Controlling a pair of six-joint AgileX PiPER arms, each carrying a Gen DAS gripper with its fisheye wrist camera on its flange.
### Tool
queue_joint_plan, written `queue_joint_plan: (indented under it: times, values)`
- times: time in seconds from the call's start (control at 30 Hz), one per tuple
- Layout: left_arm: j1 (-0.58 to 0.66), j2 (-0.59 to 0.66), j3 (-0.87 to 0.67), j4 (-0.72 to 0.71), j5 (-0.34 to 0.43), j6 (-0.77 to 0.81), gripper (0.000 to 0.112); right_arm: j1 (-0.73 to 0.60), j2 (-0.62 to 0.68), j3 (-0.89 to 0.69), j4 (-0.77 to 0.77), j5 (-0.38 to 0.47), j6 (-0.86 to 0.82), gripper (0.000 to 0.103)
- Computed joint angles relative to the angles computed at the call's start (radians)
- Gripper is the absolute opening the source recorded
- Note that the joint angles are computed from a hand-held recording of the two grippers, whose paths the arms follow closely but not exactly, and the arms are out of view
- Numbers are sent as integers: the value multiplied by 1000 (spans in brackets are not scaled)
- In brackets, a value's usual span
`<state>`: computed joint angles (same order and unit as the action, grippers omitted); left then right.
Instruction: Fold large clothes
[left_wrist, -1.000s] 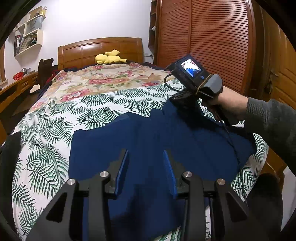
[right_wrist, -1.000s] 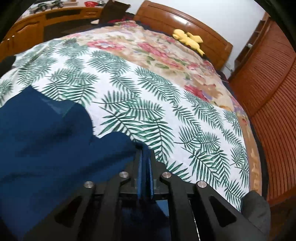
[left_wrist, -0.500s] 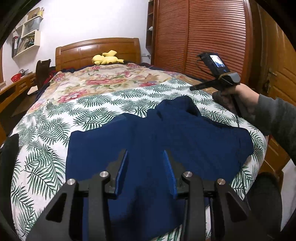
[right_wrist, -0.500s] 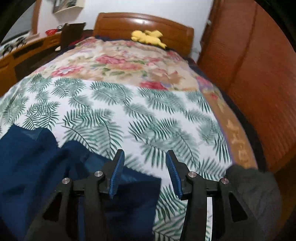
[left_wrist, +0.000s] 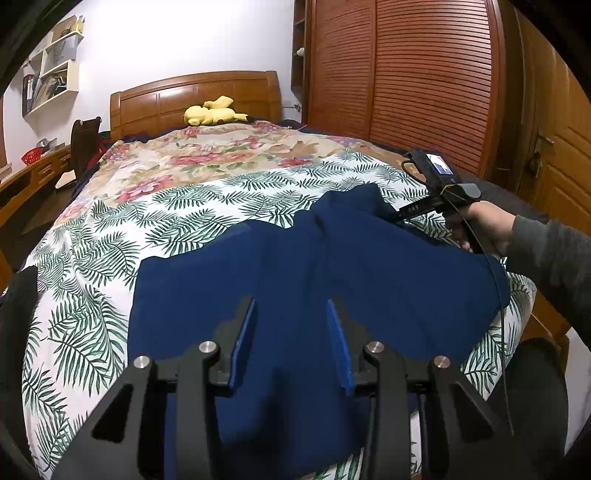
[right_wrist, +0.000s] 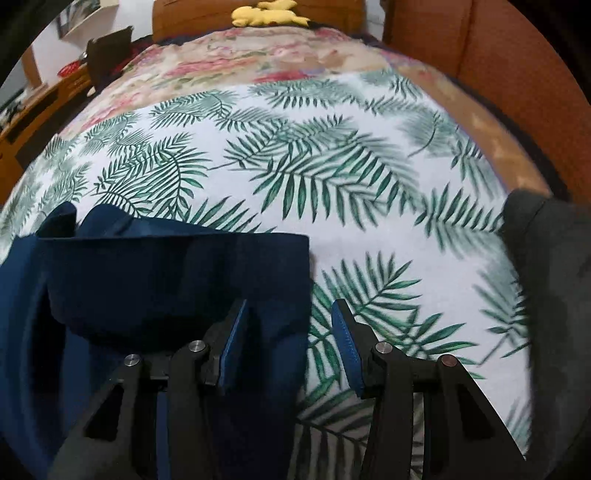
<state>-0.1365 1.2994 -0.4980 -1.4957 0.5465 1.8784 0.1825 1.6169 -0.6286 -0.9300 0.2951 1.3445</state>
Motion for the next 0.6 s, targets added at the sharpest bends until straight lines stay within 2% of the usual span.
queue_joint_plan:
  times: [0.07, 0.13, 0.17, 0.2, 0.23, 0.27, 0.3, 0.33, 0.37, 0.43, 0.47, 0.5, 0.57, 0.6]
  values:
    - [-4, 2, 1, -2, -6, 4, 37, -27, 17, -6, 53, -36, -54, 44]
    - [-8, 1, 2, -7, -8, 8, 37, -52, 25, -2, 90, -89, -98, 13]
    - [-9, 2, 2, -8, -9, 8, 37, -61, 23, 8, 77, -130, -98, 4]
    - [-14, 3, 2, -7, -14, 5, 37, -58, 20, 13, 24, -150, -58, 1]
    - [-16, 2, 2, -7, -14, 5, 37, -39, 0, 18, -69, -129, 23, 0]
    - [-17, 1, 3, -7, -13, 7, 37, -4, -28, 21, -166, -69, 123, 0]
    - [-18, 2, 3, -5, -14, 5, 37, 34, -56, 21, -236, 31, 222, 0]
    - [-20, 2, 2, -4, -15, 3, 37, 50, -63, 19, -266, 111, 291, 0]
    - [-23, -1, 3, -4, -15, 2, 37, 32, -80, 20, -257, 151, 325, 0]
    - [-24, -2, 3, -1, -15, 0, 37, -5, -124, 31, -211, 133, 285, 0]
    - [-25, -3, 4, 2, -16, -1, 37, 3, -135, 29, -206, 154, 257, 0]
    - [-26, -3, 4, 2, -17, -1, 37, 35, -139, 21, -204, 215, 243, 0]
    - [-23, -6, 5, 5, -14, -6, 37, 83, -170, 16, -174, 299, 208, 10]
    - [-20, -7, 4, 7, -10, -8, 37, 98, -194, 25, -164, 314, 190, 14]
